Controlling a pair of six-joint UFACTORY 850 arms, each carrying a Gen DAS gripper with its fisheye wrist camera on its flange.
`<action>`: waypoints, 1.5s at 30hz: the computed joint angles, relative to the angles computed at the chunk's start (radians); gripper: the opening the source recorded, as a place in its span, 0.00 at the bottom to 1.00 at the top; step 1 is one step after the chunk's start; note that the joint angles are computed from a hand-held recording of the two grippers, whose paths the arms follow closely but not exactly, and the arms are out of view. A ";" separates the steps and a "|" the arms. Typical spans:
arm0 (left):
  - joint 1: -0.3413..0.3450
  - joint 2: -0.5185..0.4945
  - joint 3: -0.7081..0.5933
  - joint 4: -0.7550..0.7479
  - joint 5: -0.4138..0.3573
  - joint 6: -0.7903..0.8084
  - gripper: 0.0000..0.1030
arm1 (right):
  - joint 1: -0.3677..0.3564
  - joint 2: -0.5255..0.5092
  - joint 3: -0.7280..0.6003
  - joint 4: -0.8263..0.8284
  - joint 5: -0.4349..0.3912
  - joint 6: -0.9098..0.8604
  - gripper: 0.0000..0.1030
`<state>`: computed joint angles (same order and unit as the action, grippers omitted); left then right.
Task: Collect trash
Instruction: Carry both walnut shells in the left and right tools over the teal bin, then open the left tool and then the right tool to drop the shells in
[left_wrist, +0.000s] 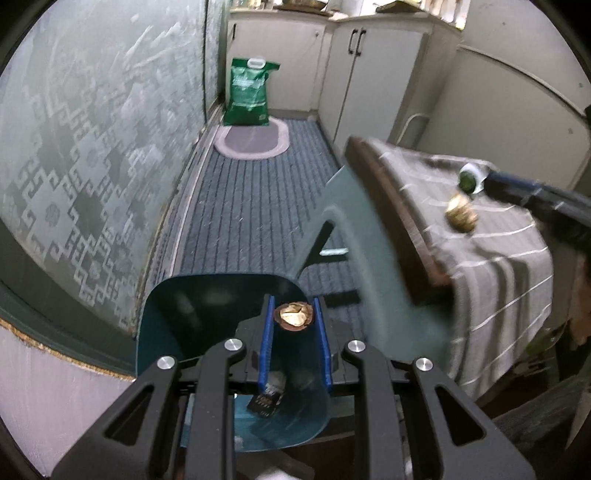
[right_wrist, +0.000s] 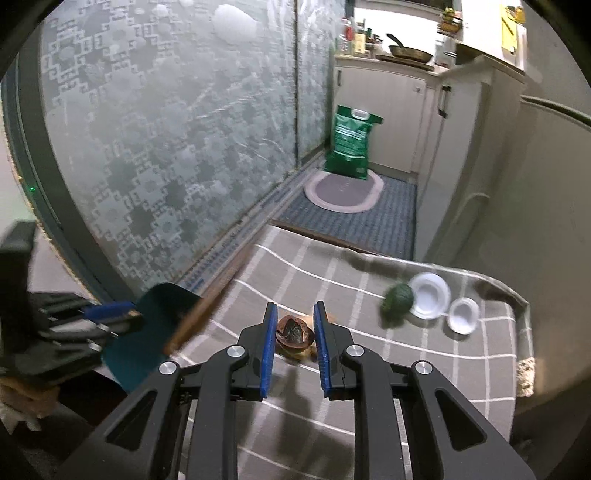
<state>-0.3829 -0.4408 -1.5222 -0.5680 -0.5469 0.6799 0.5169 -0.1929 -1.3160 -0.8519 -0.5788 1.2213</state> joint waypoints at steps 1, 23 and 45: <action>0.005 -0.006 0.000 0.013 -0.002 -0.008 0.22 | 0.004 -0.004 -0.008 0.003 0.006 -0.007 0.19; 0.053 -0.093 0.019 0.147 -0.079 -0.076 0.22 | 0.053 -0.225 -0.251 0.278 0.096 -0.328 0.19; 0.065 -0.084 0.027 0.105 -0.101 -0.028 0.23 | 0.057 -0.320 -0.345 0.430 0.073 -0.475 0.19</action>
